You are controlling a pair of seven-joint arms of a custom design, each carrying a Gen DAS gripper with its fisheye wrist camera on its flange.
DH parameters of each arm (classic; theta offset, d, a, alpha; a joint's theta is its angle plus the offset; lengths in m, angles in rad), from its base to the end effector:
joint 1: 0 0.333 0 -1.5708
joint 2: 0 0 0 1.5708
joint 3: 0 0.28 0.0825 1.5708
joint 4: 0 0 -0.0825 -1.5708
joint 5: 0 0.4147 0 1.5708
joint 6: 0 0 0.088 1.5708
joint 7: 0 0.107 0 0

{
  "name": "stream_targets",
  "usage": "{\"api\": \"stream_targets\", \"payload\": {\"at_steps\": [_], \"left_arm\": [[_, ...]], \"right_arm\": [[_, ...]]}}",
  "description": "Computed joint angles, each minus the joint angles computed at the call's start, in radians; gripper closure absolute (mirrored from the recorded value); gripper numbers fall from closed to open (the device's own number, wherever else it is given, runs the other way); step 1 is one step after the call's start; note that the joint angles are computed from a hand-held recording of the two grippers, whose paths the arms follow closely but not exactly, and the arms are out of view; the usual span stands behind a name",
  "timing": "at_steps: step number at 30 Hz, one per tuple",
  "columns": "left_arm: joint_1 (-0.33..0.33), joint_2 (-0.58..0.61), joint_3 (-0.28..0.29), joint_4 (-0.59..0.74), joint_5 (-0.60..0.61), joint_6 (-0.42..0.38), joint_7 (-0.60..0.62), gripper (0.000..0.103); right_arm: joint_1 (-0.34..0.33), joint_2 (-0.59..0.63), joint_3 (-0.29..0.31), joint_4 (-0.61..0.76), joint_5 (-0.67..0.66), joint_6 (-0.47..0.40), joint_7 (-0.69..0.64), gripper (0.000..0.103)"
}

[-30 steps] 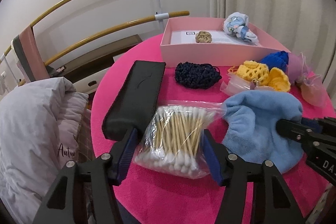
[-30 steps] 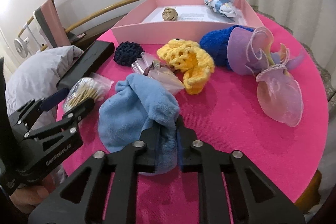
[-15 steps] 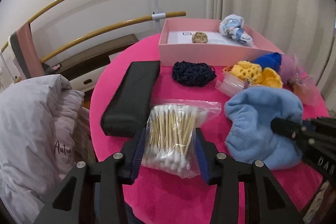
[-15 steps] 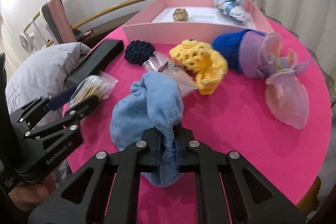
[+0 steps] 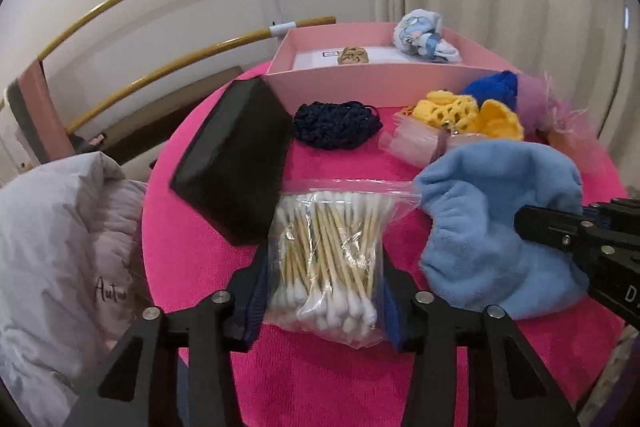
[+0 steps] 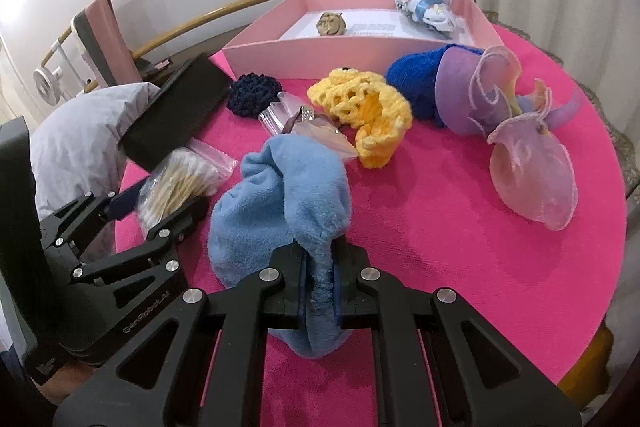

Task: Organize soft objects
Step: 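Carry swab bag and fleece sock into the pink box while both tools open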

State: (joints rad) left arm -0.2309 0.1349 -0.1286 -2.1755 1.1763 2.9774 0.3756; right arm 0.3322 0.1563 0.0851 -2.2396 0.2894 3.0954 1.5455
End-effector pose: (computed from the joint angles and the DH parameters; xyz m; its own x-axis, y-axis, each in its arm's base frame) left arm 0.5281 -0.2663 0.3214 -0.2329 -0.9696 -0.0749 -0.6831 0.2179 -0.6971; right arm 0.5590 0.2214 0.3205 0.2147 -0.9578 -0.1909 -0.7850 -0.0530 -0.6173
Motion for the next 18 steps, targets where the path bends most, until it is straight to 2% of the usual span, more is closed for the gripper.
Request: {"api": "stream_targets", "payload": {"at_steps": [3, 5, 11, 15, 18], "left_arm": [[0.036, -0.022, -0.015, -0.035, -0.165, 0.057, 0.141, 0.064], [0.037, -0.045, -0.011, -0.051, -0.190, 0.071, 0.169, 0.064], [0.055, -0.136, -0.041, -0.119, -0.394, 0.114, 0.350, 0.064], [0.068, -0.167, -0.056, -0.123, -0.453, 0.118, 0.401, 0.064], [0.076, -0.178, -0.065, -0.114, -0.481, 0.111, 0.431, 0.064]], "right_arm": [[0.010, -0.023, -0.015, -0.018, -0.020, 0.003, 0.021, 0.095], [0.018, -0.039, -0.028, -0.031, -0.046, 0.005, 0.045, 0.095], [0.026, -0.096, -0.054, -0.068, -0.159, 0.019, 0.146, 0.095], [0.012, -0.136, -0.064, -0.082, -0.304, 0.024, 0.266, 0.095], [-0.018, -0.159, -0.046, -0.085, -0.354, 0.020, 0.300, 0.095]]}}
